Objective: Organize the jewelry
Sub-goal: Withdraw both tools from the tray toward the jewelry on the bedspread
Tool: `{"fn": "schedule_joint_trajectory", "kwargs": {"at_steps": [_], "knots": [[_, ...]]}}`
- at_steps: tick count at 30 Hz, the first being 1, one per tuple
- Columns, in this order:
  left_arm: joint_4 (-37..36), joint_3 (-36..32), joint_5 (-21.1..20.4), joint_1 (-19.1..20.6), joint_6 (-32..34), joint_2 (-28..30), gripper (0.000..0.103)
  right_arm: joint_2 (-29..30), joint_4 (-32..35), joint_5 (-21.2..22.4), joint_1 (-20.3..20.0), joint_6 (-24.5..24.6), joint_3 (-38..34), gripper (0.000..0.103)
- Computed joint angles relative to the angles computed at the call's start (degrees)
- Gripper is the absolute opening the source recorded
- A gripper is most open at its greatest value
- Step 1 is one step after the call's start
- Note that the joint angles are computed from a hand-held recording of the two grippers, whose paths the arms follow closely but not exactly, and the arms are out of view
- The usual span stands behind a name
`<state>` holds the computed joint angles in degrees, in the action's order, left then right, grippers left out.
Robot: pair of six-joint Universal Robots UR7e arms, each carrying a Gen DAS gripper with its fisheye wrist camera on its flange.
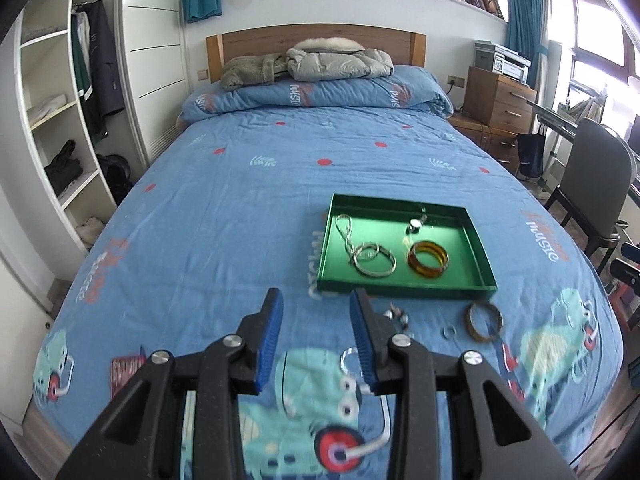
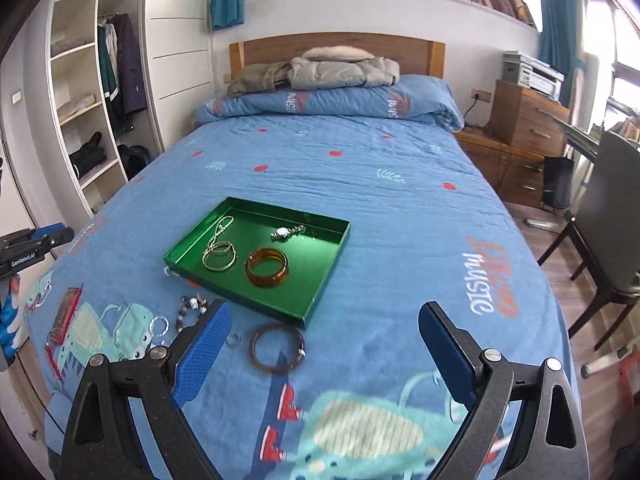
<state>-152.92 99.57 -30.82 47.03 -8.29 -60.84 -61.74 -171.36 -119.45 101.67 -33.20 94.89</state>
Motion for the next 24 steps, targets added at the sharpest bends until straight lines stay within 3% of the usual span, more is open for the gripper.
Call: {"fn": "schedule_joint_trajectory", "kwargs": {"at_steps": [6, 11, 17, 24], "knots": [[-0.25, 11.86, 2.31, -4.51, -4.84, -6.63, 0.033, -6.49, -7.05, 1.12, 0.49, -0.12, 10.8, 0.084], [0.48, 17.66, 3.35, -7.9, -6.45, -10.34, 0.033, -10.36, -12.47, 1.34, 1.68, -0.59, 17.4, 0.076], [-2.39, 21.67, 1.94, -9.88, -6.69, -12.17, 0.033, -12.32, -16.17, 1.2, 2.76, 0.13, 21.19, 0.071], [-9.24, 23.6, -4.31, -7.94, -5.24, -9.76, 0.033, -12.31, -18.32, 3.11, 0.72, 0.14, 23.38, 0.064]]}}
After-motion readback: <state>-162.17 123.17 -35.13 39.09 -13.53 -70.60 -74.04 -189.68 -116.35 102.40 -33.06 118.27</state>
